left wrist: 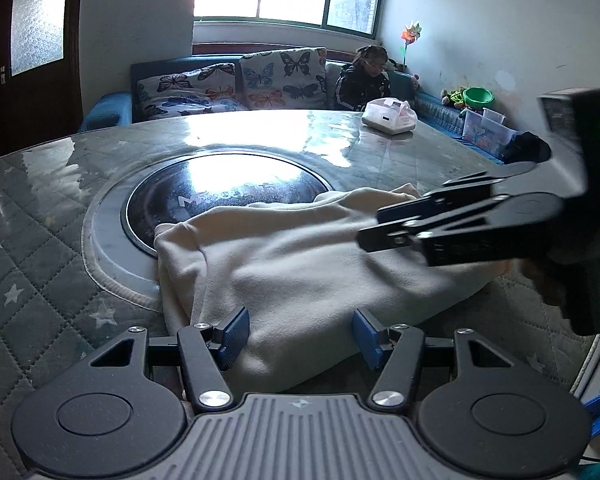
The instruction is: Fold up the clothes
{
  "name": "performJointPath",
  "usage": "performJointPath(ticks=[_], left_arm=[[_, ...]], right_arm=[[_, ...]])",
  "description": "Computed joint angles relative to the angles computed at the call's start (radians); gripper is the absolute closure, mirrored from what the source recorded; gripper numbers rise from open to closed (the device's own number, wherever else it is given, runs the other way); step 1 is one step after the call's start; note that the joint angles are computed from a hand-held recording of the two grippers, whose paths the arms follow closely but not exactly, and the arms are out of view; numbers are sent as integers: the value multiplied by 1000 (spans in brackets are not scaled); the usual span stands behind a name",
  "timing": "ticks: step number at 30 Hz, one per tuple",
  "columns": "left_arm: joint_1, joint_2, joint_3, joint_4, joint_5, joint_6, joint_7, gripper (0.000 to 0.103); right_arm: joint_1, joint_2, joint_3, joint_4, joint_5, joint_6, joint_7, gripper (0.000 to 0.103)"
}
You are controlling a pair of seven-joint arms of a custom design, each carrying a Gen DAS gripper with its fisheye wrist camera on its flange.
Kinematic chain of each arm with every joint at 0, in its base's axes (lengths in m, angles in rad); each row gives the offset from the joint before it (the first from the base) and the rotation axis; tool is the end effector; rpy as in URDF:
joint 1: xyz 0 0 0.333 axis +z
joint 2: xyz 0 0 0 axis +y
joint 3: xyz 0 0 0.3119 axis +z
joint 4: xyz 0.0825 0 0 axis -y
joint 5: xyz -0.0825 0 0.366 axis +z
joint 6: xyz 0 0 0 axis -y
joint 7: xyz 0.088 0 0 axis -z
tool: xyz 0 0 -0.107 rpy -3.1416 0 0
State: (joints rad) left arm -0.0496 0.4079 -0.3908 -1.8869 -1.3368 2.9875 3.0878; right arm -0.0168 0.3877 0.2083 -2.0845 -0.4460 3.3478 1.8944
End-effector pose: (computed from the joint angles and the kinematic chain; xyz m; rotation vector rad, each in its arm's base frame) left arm 0.6042 -0.1856 0.3460 -1.2210 2.2960 -1.1637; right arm 0.5988 0.1524 0.3555 -1.8775 1.3914 -0.5975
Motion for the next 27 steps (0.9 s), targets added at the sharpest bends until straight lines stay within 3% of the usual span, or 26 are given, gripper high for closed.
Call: performJointPath(ticks=[6, 7, 10, 14, 20, 25, 27], left_arm=[[4, 1, 7, 3, 21, -22, -24, 42], [4, 2, 8, 4, 26, -26, -30, 42], [8, 5, 8, 7, 36, -35, -43, 42], [9, 3, 12, 8, 59, -46, -79, 41], [15, -12, 0, 2, 38, -33, -79, 30], [5, -29, -4, -8, -24, 24, -28, 16], [1, -37, 0, -12, -43, 36, -18, 12]], right_arm=[[-25, 69, 38, 102, 46, -68, -7, 70], [-5, 75, 20, 116, 58, -77, -9, 70], [142, 87, -131, 154, 88, -107, -2, 70], [137, 96, -120, 168, 121, -116, -14, 69], [161, 55, -139, 122, 133, -84, -22, 49], [237, 11, -215, 55, 142, -31, 1, 32], [298, -2, -277, 29, 157, -6, 6, 23]])
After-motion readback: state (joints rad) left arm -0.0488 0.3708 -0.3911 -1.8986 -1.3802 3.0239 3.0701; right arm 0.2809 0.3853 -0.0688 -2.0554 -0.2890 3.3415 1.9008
